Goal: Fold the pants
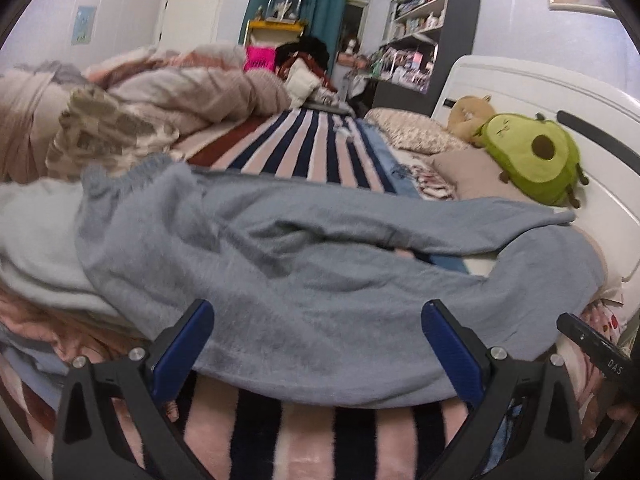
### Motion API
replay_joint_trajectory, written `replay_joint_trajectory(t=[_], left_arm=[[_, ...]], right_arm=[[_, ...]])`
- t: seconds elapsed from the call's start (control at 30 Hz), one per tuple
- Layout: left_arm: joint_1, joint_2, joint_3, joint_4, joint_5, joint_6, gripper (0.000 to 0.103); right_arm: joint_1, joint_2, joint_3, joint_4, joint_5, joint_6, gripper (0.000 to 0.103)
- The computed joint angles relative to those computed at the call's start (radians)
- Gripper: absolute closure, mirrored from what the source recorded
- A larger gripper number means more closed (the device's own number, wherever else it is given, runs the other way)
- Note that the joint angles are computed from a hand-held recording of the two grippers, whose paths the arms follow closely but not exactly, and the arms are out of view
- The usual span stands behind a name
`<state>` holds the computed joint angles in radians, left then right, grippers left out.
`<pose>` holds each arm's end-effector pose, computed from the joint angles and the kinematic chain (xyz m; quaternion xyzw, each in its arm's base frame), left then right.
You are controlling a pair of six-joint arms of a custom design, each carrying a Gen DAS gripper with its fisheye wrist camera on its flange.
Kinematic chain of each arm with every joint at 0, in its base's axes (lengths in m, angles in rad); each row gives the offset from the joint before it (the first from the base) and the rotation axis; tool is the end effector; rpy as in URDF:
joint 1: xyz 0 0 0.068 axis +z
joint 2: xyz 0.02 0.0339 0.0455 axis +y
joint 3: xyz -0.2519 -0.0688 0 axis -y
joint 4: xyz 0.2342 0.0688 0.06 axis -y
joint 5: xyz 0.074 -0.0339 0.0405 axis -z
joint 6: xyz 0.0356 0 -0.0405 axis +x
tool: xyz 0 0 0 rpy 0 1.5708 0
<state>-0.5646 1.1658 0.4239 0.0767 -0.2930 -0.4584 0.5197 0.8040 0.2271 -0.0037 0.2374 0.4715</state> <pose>0.1905 -0.1085 0.1643 -0.0166 0.8917 -0.0974 0.4417 0.1474 0.0747 0.1579 0.0352 0.8748 0.1327 0.4646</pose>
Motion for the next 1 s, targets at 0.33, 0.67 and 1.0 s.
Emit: replay_joint_trajectory(t=[0.33, 0.67, 1.0], left_arm=[[0.1, 0.185, -0.068, 0.146, 0.118, 0.045, 0.001], [0.083, 0.218, -0.03, 0.118, 0.221, -0.016, 0.001], [0.127, 0.032, -0.098, 0.027, 0.175, -0.04, 0.001]], right_arm=[[-0.3, 0.098, -0.056, 0.017, -0.128, -0.05, 0.038], [-0.427, 0.092, -0.051, 0.078, -0.303, -0.085, 0.038], [-0.423, 0.143, -0.005, 0.186, -0.226, -0.083, 0.085]])
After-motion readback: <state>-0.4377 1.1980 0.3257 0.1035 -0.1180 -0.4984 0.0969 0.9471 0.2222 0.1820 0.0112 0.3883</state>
